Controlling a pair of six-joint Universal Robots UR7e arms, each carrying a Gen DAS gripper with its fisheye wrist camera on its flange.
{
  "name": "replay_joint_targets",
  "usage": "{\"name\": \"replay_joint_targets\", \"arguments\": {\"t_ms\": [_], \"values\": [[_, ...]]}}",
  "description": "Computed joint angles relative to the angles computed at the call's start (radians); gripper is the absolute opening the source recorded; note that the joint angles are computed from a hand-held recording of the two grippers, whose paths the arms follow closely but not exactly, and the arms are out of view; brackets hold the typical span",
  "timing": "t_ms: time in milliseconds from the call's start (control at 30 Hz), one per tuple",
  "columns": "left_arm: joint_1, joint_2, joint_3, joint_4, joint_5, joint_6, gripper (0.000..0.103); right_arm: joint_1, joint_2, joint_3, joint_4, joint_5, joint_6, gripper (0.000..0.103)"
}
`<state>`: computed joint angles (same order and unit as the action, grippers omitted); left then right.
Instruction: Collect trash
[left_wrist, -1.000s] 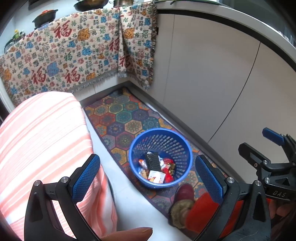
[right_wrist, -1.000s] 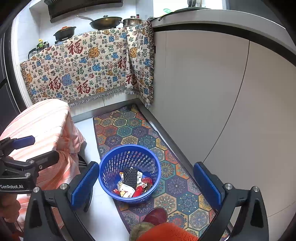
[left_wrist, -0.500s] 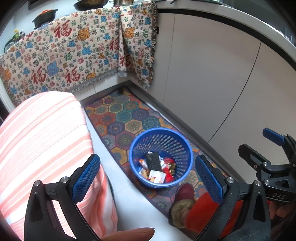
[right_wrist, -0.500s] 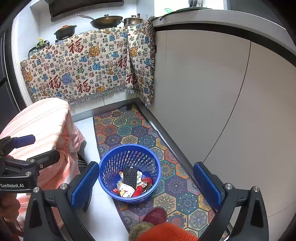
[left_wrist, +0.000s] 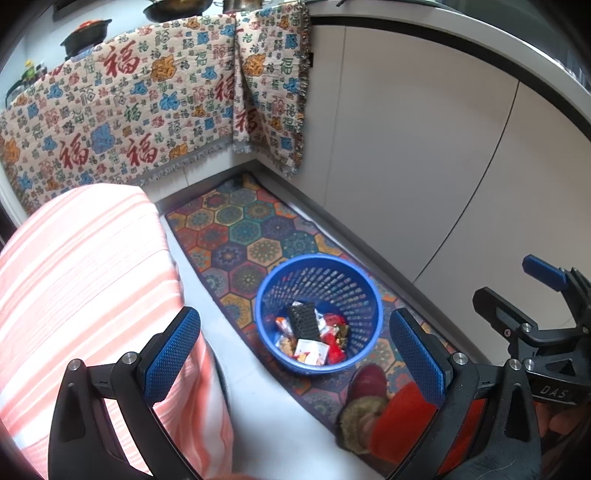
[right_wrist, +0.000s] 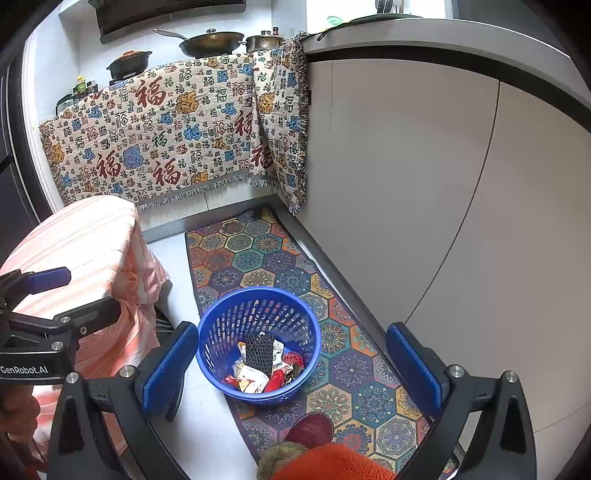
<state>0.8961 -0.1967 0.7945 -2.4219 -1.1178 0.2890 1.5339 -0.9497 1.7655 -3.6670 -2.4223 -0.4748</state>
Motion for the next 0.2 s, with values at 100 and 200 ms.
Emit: {"name": "replay_joint_targets", "arguments": {"t_ms": [100,200], "values": [[0.000,-0.004,0.010,-0.016,0.000,-0.012,0.102,-0.001,0.002,0.001,-0.005,-0.005,0.003,0.103],[-0.003,-0.008,0.024,-0.038,0.003,0.009,0.101,0.001,0.004,-0.002,-0.007,-0.011,0.006,0.103]]}}
